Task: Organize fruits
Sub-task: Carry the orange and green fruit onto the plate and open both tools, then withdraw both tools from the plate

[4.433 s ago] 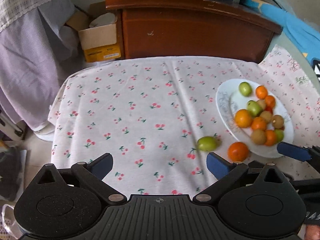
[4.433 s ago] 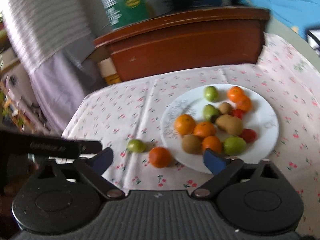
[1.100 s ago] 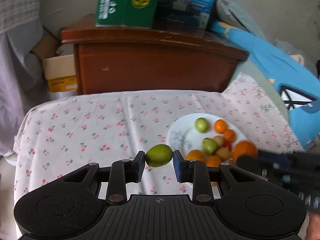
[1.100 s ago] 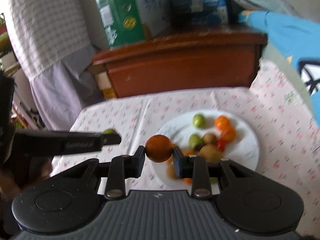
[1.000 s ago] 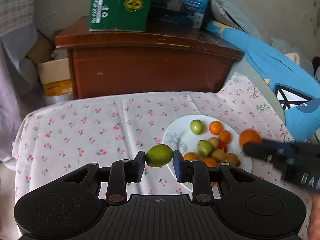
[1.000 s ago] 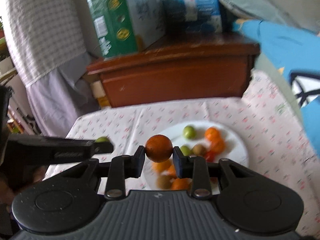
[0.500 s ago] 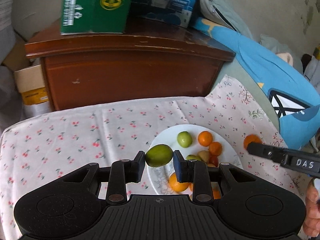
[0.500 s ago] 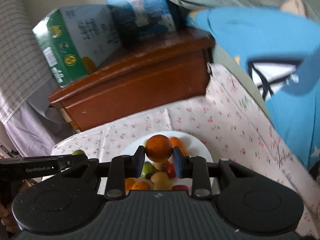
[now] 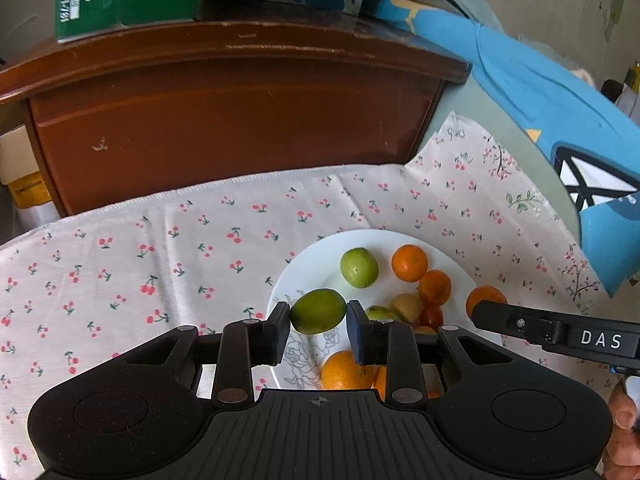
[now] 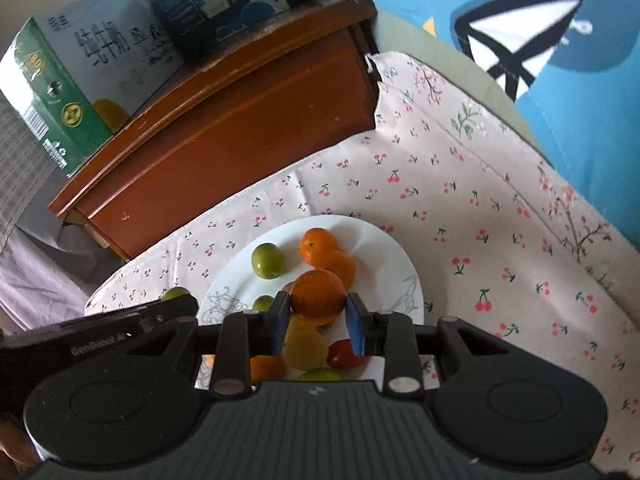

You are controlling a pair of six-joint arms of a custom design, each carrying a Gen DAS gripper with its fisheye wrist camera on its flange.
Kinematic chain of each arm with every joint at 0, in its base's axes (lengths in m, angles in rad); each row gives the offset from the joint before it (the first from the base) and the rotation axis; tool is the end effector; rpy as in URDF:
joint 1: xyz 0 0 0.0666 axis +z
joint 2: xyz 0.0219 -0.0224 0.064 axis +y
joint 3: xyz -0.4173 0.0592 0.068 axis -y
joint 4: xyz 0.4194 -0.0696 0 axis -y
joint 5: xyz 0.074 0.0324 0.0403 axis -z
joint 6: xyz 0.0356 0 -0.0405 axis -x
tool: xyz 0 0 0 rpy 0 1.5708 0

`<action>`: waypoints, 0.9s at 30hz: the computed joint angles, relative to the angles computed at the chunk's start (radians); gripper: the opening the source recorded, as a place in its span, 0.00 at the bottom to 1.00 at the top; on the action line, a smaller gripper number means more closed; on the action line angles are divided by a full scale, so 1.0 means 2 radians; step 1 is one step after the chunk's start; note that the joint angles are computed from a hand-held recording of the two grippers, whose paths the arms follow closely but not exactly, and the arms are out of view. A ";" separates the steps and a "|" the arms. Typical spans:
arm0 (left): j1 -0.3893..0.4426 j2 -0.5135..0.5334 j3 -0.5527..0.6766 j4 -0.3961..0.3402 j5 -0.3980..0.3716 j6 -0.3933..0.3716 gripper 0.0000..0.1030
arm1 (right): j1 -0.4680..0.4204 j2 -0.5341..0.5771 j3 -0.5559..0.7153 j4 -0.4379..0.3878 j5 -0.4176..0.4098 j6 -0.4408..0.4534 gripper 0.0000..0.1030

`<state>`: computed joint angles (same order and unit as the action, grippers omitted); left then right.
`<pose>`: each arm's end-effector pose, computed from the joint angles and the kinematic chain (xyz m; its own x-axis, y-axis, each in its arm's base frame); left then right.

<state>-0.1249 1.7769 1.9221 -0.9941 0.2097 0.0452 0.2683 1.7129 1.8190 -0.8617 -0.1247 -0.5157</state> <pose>0.6545 -0.0900 0.5040 -0.7556 0.0503 -0.6531 0.2244 0.9566 -0.1859 0.6207 0.1748 0.5034 -0.7480 0.3018 -0.5911 0.0213 0.9011 0.4331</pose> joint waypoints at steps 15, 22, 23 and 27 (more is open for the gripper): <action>-0.014 -0.018 -0.006 0.013 -0.046 -0.001 0.87 | 0.004 0.004 0.009 -0.001 0.023 -0.025 0.57; -0.016 -0.029 -0.010 -0.004 -0.079 0.001 0.90 | 0.007 0.004 0.019 -0.014 0.031 -0.021 0.67; -0.016 -0.030 -0.012 -0.007 -0.084 0.002 0.90 | 0.008 0.005 0.020 -0.017 0.034 -0.017 0.69; -0.016 -0.037 -0.016 -0.015 -0.096 0.003 0.90 | 0.013 -0.002 0.017 -0.012 0.047 -0.008 0.74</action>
